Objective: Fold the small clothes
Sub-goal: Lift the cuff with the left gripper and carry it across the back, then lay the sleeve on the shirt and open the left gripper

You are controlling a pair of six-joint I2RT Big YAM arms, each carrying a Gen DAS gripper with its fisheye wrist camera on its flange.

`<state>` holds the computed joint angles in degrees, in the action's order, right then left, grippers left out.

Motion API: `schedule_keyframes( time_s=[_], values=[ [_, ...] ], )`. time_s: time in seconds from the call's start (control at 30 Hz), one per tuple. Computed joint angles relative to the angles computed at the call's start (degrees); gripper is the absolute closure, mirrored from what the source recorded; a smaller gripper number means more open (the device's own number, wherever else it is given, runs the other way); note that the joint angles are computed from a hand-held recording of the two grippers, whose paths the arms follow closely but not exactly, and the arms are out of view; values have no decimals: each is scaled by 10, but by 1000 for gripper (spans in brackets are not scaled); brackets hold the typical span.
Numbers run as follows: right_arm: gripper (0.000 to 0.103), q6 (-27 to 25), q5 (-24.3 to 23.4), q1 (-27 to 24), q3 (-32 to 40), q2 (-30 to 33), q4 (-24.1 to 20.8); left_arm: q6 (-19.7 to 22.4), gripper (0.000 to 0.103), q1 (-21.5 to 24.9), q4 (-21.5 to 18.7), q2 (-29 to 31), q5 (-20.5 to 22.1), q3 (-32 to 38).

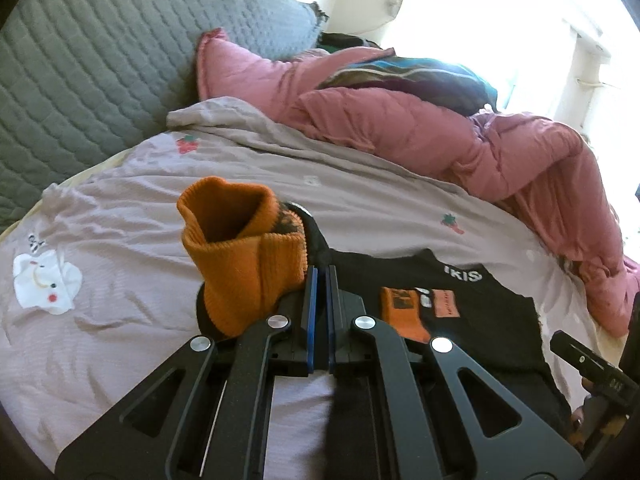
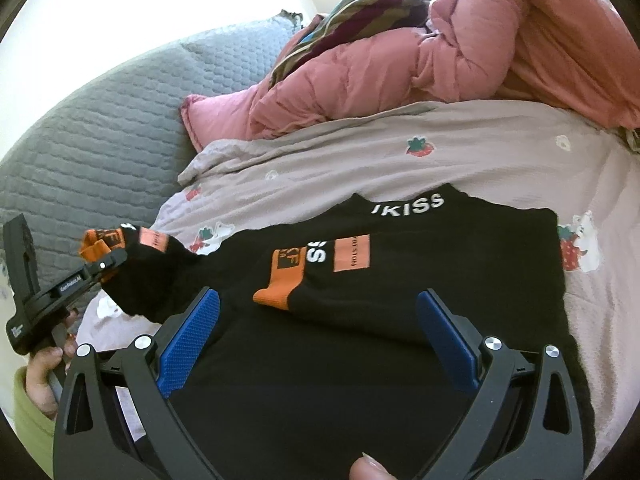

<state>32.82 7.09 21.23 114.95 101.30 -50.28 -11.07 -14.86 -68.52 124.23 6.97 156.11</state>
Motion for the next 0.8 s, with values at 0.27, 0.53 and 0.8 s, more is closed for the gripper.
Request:
schedule_keyframes(
  time_s=[0.27, 0.53, 0.8],
  values=[
    [5, 20, 13, -14, -50, -39, 14, 19, 103, -36, -18, 13, -6, 17],
    [5, 25, 30, -20, -81, -63, 19, 49, 103, -68, -7, 3, -6, -14],
    [5, 45, 48, -29, -104, -81, 16, 99, 103, -93, 13, -11, -4, -61]
  ],
)
